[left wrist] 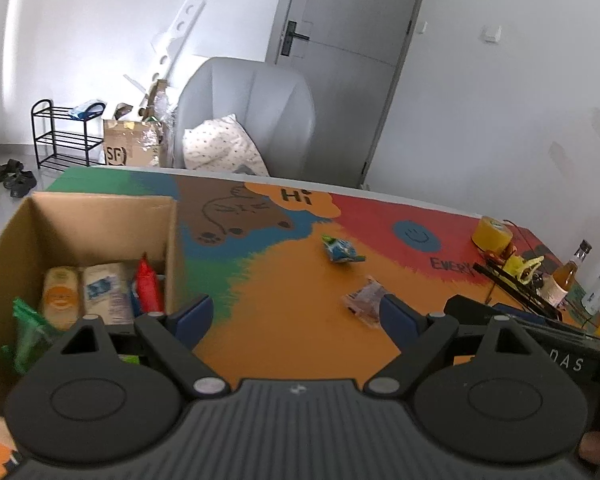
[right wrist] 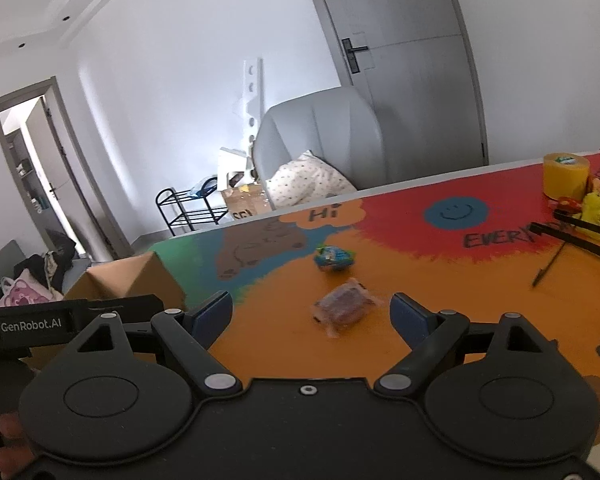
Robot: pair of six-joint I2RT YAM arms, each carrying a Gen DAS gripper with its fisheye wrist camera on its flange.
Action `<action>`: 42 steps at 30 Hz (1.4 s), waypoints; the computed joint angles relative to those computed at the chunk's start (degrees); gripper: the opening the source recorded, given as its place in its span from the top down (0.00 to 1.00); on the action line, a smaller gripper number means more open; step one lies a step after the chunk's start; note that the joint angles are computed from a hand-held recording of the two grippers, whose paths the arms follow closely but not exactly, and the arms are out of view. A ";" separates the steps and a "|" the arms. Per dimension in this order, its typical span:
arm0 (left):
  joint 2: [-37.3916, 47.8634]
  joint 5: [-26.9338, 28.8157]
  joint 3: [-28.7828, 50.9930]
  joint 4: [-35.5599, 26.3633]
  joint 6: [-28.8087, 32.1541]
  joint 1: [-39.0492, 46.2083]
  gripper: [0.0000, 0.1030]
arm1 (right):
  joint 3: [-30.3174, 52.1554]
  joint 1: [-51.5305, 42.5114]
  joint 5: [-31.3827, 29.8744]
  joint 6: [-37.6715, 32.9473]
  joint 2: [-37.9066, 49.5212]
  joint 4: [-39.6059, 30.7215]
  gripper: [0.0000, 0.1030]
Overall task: Organize snacks
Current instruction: 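Move both tools back over the brown pastry and blue-green candy, then grasp the brown wrapped pastry with the right tool while the left tool grasps the blue-green candy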
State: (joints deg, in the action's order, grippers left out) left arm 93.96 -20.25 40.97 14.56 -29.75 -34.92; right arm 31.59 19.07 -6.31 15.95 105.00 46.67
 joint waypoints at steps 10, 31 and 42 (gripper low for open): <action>7.72 2.56 6.27 -0.03 -0.27 0.36 0.13 | 2.97 -3.90 -2.23 -0.70 3.66 -1.66 0.16; 19.92 8.24 21.63 -10.57 1.14 5.35 0.13 | 18.61 -4.37 -5.15 -7.30 13.91 -14.69 0.07; 21.62 9.89 24.34 -11.37 0.22 7.64 0.13 | 29.12 -3.07 -5.22 -9.49 21.17 -20.70 0.08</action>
State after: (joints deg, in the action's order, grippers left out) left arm 115.58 -10.36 65.32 3.19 -29.53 -27.28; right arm 60.71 16.00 -11.54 6.45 126.18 25.97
